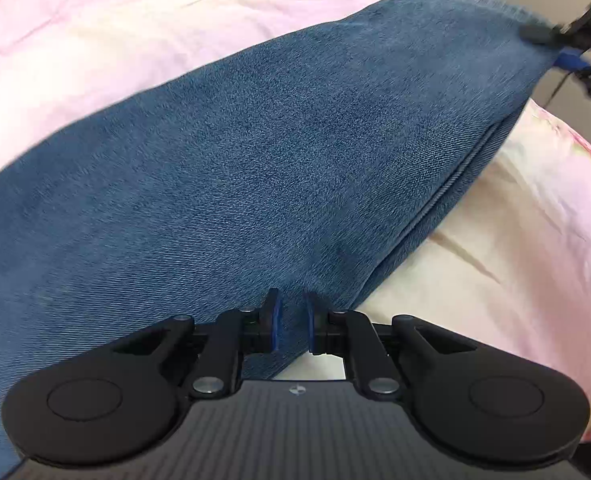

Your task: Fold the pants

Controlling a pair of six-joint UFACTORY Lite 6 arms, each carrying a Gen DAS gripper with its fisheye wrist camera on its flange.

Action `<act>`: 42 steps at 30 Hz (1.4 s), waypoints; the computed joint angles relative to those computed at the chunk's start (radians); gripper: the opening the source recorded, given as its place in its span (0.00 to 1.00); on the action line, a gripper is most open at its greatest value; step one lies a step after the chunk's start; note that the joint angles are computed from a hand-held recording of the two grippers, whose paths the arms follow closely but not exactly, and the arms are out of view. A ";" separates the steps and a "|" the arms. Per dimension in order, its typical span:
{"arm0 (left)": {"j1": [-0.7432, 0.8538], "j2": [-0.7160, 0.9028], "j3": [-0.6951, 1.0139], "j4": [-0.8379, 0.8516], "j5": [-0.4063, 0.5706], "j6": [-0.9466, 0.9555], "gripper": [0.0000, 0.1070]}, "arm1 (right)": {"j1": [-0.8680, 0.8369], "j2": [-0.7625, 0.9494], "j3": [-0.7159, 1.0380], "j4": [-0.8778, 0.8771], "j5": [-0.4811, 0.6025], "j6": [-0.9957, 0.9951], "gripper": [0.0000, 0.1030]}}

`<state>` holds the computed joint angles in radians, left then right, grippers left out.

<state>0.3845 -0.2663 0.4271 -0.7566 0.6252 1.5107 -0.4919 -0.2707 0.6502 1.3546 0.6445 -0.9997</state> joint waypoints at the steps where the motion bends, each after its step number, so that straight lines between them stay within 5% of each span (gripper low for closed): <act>1: -0.010 0.000 -0.014 -0.014 -0.023 0.013 0.10 | 0.029 -0.025 0.011 -0.036 -0.007 0.042 0.15; 4: 0.015 -0.040 -0.014 0.010 0.019 0.031 0.11 | 0.159 -0.121 0.052 -0.182 -0.068 0.225 0.15; 10: 0.428 -0.009 0.166 0.033 0.375 0.219 0.13 | 0.570 -0.181 0.214 -0.745 -0.245 0.853 0.15; 16: 0.702 0.263 0.537 0.044 0.551 0.275 0.14 | 0.962 -0.006 0.427 -1.369 -0.301 1.481 0.15; 22: 0.849 0.588 0.931 0.053 0.628 0.246 0.14 | 1.312 0.333 0.714 -1.951 -0.209 2.081 0.15; 31: 0.924 0.999 1.455 0.110 0.742 0.098 0.14 | 1.505 0.887 1.162 -1.808 -0.162 2.011 0.15; 38: 0.951 1.138 1.676 0.110 0.862 -0.004 0.17 | 1.556 1.166 1.368 -1.724 -0.112 1.903 0.16; 42: 0.921 1.123 1.638 0.092 0.864 -0.035 0.27 | 1.541 1.185 1.368 -1.590 -0.163 1.771 0.37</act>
